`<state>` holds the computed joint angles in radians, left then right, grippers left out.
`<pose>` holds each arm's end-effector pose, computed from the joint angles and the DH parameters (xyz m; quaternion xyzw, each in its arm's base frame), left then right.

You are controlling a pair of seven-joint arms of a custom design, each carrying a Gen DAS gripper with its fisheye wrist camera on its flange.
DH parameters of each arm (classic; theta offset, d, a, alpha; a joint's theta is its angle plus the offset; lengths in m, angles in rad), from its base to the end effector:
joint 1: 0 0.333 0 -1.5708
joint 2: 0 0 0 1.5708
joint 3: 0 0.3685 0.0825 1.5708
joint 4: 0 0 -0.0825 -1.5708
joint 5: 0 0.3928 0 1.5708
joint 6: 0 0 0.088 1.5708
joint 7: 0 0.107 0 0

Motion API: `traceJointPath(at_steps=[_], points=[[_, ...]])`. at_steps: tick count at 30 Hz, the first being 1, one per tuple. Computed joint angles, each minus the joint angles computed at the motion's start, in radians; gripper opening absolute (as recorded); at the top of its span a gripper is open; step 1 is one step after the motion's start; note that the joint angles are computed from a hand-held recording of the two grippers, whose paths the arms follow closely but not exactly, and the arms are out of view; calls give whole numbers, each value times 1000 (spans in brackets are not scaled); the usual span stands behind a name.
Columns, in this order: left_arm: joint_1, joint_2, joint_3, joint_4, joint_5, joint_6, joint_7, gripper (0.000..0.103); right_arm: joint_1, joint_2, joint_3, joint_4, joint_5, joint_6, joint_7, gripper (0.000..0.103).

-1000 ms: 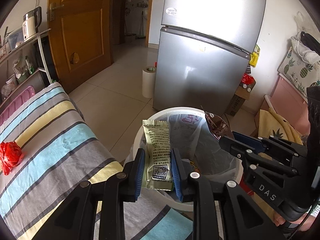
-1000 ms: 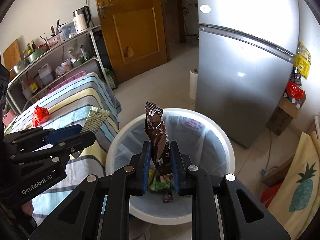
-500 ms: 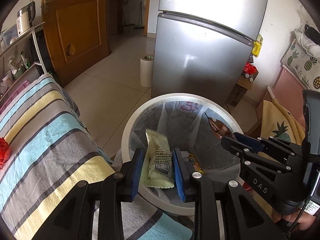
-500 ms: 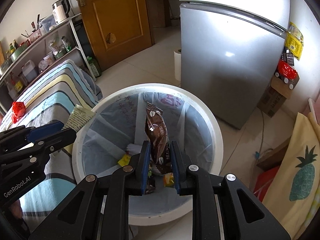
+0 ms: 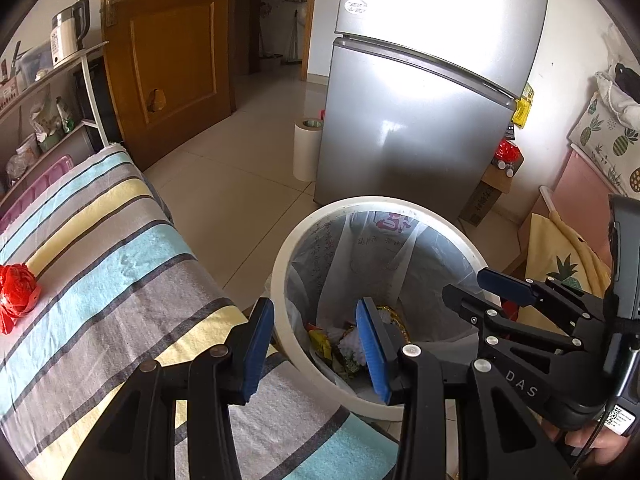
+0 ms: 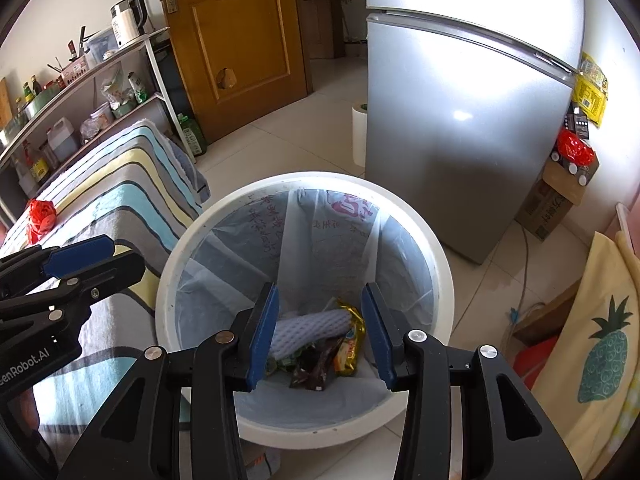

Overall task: Collect trash
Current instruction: 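Open both tools to drop the packet and wrapper into the bin, then move both open tools back over the table trash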

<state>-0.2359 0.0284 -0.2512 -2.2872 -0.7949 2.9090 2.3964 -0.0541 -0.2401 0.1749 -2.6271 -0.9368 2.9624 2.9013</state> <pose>0.5138 -0.2220 0.4407 -0.4456 0.8305 -0.3175 0.1046 0.4244 0.1077 0.4163 -0.5530 0.7658 -0.2349 0.2291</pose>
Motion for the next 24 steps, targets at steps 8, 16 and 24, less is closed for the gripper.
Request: traceJointPath(at_steps=[8, 16, 24], points=[[11, -44, 35, -37, -51, 60, 43, 44, 17, 10, 27, 38, -49, 6, 42, 44], [28, -87, 92, -65, -110, 69, 86, 44, 66, 37, 32, 100, -131, 6, 106, 45], [67, -126, 157, -101, -104, 96, 62, 45, 159, 116, 9, 202, -180, 25, 115, 46]])
